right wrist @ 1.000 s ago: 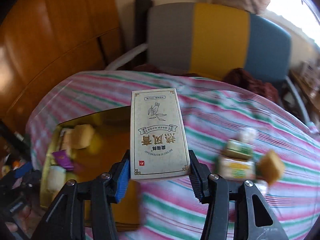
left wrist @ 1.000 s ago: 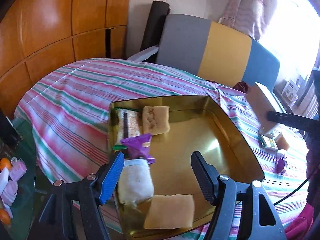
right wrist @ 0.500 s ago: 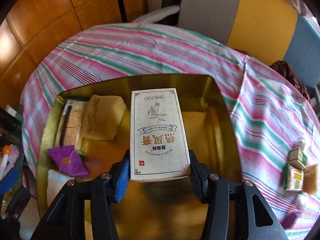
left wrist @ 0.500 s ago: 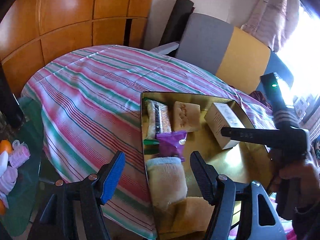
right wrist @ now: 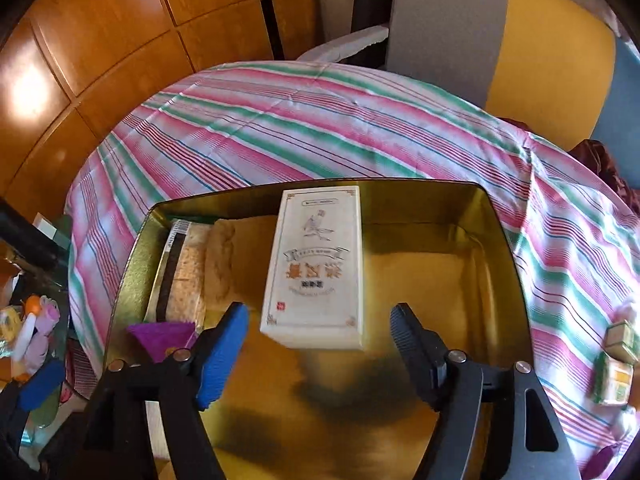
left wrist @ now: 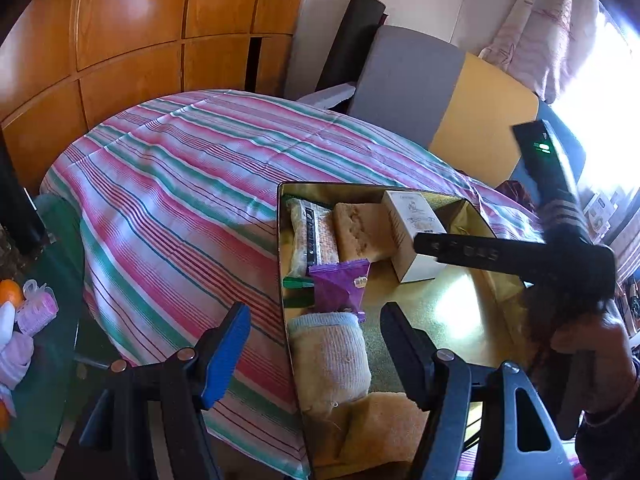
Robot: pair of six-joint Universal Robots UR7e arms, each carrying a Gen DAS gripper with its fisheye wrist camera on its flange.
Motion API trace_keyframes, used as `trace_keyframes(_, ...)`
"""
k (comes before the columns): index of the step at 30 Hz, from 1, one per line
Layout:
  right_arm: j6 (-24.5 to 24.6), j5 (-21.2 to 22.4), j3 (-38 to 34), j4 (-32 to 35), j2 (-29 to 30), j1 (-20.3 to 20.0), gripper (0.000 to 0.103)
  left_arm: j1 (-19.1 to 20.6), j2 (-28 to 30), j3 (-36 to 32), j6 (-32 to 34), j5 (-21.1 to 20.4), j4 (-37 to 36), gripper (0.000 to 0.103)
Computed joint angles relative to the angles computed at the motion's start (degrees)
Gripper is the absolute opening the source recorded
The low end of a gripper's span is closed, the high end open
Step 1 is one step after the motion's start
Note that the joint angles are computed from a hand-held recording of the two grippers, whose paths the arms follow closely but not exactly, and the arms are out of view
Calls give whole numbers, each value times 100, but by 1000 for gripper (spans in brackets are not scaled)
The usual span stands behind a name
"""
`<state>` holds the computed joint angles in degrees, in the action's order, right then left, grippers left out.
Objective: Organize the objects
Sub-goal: 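Carry the white printed box to the gold tray and open the right tool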
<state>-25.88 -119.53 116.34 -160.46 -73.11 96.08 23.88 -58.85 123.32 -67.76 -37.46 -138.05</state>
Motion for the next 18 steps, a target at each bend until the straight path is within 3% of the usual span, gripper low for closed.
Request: trace_keyframes(18,-448,324,1022,-497,-1576,-301,84,-344,202,-250,283,-20,191,68)
